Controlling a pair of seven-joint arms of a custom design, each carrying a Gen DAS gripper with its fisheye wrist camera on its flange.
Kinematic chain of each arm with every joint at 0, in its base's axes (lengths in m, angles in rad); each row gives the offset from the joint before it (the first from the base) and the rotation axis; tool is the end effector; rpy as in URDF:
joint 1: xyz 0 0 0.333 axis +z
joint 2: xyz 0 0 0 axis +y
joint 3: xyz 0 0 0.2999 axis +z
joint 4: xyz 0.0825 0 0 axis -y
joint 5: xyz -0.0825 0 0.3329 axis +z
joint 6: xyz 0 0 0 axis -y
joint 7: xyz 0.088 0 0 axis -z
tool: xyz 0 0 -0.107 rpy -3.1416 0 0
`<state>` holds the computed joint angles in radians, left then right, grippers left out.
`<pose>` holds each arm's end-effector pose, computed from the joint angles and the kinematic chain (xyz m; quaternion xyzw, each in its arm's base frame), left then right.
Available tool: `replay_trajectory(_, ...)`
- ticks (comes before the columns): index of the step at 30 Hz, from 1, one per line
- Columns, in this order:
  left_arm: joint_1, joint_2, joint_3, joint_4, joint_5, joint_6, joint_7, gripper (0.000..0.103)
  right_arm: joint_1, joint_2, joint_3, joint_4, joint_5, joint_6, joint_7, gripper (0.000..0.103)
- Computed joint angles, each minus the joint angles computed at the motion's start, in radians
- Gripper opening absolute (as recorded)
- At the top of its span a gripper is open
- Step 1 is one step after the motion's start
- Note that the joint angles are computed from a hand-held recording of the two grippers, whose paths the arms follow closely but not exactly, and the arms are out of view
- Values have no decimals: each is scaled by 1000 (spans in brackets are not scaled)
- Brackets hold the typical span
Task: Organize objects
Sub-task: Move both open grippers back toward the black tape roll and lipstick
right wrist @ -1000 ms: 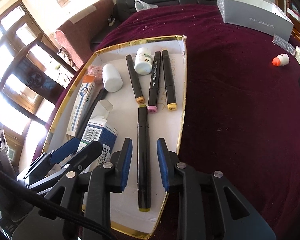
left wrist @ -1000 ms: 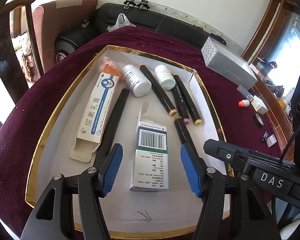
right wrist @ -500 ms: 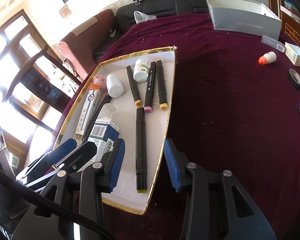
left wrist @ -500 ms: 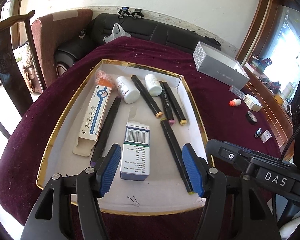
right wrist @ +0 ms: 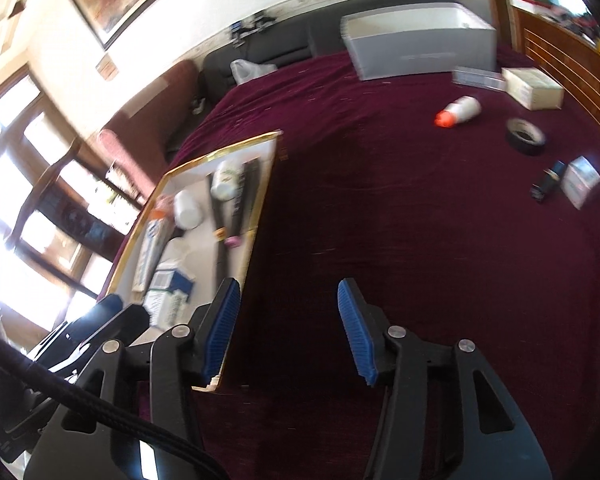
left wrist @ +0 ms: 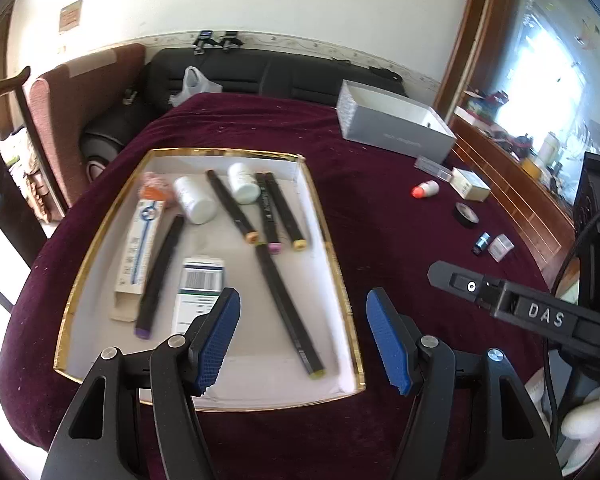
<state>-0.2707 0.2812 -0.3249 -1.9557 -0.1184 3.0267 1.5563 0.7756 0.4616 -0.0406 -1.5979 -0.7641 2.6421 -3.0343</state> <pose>0.5207 -0.3206 0.4515 -0.5003 0.7710 -0.3755 0.1194 0.4810 0.4654 0.4339 -0.5269 0.7602 -0.1405 0.3531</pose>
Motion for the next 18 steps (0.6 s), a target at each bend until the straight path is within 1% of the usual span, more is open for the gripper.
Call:
replay_trajectory(2,8,15,-28,26,-11,-27,27,60,4,-46,-20,-71,-32,10,64,50)
replay_trajectory(5,-4,39,-48,68,-17,-68,63,60,-10,-112,-24,-164,-89,10,149,50)
replay_trajectory(9,-6,74,-89,121,-57,-129,139,60,-62,-225,-8,-298,-144,-6,234,50)
replay_trajectory(12,-19,105,-103,158,-84,-174,181,60,-115,-331,-11,-404,-198,-25,315,50)
replay_trajectory(14,-28,122,-105,181,-102,-207,200,60,-154,-375,-6,-439,-215,-47,332,52)
replay_trajectory(16,-43,140,-96,206,-108,-239,205,60,-198,-399,-1,-457,-211,-59,305,52)
replay_trajectory(18,-54,152,-85,225,-113,-259,203,60,-248,-391,3,-460,-193,-21,267,52)
